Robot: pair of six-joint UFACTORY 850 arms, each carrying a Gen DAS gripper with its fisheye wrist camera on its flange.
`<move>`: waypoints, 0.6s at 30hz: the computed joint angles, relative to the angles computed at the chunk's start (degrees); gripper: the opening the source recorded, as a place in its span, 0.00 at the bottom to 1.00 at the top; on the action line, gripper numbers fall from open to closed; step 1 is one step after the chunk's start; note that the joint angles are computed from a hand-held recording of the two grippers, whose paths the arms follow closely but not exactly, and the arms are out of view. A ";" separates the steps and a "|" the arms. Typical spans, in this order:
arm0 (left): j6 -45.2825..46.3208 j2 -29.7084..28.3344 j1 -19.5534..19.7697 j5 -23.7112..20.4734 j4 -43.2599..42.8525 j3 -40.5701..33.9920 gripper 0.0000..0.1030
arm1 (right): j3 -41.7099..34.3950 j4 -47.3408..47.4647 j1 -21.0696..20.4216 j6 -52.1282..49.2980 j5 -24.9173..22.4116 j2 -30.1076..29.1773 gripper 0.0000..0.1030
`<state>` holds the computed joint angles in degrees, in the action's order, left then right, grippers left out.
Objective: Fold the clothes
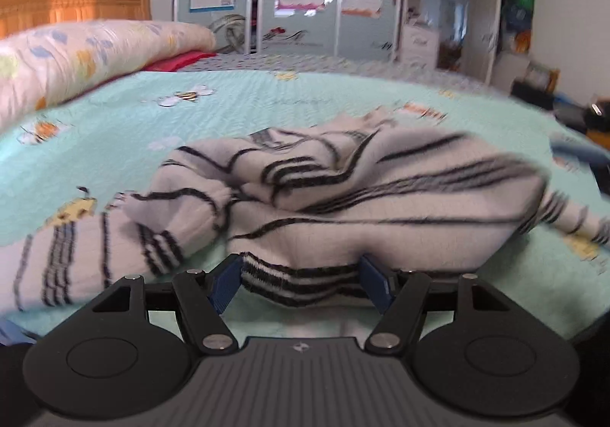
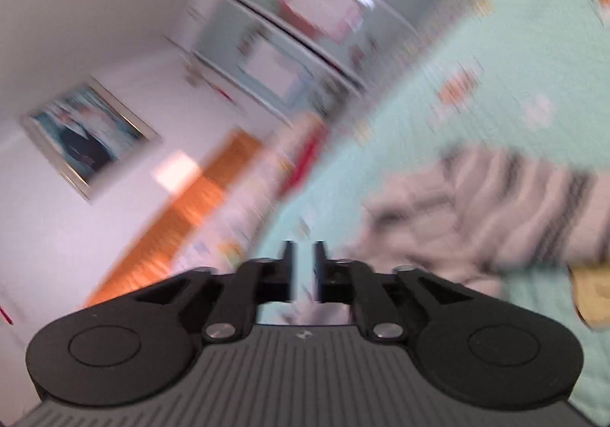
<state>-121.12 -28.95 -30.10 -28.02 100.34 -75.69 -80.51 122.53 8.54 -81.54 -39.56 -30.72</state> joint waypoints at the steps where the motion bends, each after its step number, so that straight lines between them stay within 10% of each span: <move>1: 3.74 -0.50 0.02 -0.07 -3.21 -0.66 0.68 | 0.01 -2.76 0.58 2.74 2.60 -0.15 0.43; 11: 9.40 -1.40 1.51 4.45 -10.96 -2.00 0.72 | 3.03 -1.24 -0.21 13.73 26.76 2.19 0.72; 15: 10.62 -1.66 1.26 4.01 -12.47 -2.49 0.73 | 4.40 2.09 -3.90 25.65 18.74 0.28 0.72; 18: 11.68 -1.57 1.18 4.40 -13.36 -2.84 0.73 | -0.40 3.68 -4.60 24.18 21.33 -3.09 0.39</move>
